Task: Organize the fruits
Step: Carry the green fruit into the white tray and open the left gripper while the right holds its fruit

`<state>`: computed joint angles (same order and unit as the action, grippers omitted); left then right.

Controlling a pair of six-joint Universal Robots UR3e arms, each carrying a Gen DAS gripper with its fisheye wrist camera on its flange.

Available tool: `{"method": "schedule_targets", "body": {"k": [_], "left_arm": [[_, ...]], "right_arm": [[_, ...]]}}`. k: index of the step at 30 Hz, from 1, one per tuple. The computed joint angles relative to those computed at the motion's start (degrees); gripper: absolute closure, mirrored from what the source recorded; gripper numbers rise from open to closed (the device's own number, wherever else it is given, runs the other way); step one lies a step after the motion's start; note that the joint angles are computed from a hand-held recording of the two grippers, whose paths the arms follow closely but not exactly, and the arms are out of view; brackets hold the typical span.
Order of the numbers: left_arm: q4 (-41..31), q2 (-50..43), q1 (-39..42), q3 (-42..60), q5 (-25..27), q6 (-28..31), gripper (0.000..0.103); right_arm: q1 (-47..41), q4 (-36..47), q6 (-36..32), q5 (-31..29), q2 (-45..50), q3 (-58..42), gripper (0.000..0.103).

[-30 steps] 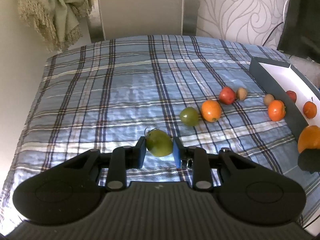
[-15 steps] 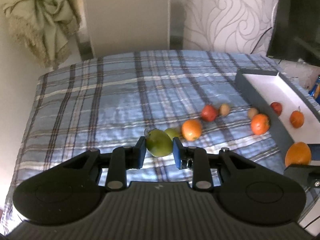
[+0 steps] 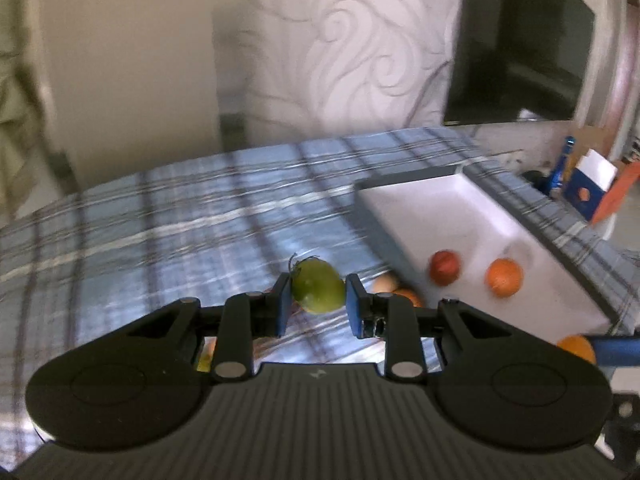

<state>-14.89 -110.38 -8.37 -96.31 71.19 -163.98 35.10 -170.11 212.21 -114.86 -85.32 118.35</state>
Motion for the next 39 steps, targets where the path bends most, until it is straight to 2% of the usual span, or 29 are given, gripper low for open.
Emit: {"method": "schedule_targets", "body": {"k": [5,14,21,29,31,39], "left_arm": [[-2.9,-8.1,-5.9,11.3,-0.1,0.0,0.07],[-10.8,-24.5,-14.7,34.5,2.0,0.2,0.07],[-16.5,-32.9,-17.6,46.6,3.8,1.3,0.07],[-17.0,-34.2,-17.3,47.9,3.5,1.7,0.069],[-17.2,-34.0,-17.1,47.9,3.4,1.7,0.063],[-12.6,-27.1,-15.1,38.5,1.7,1.7,0.062]], "right_arm": [[1.2,4.0,4.5,-5.2,-4.6,3.2,0.06],[4.8,17.0,15.7,-14.4,-11.2,5.1,0.06],[6.3,26.1,22.5,-17.6,-14.4,4.9,0.06],[6.5,28.4,24.0,-17.6,-13.2,3.1,0.06],[6.5,28.2,23.5,-17.5,-12.4,2.4,0.06],[4.8,23.3,19.4,-15.9,-10.7,2.5,0.06]]}}
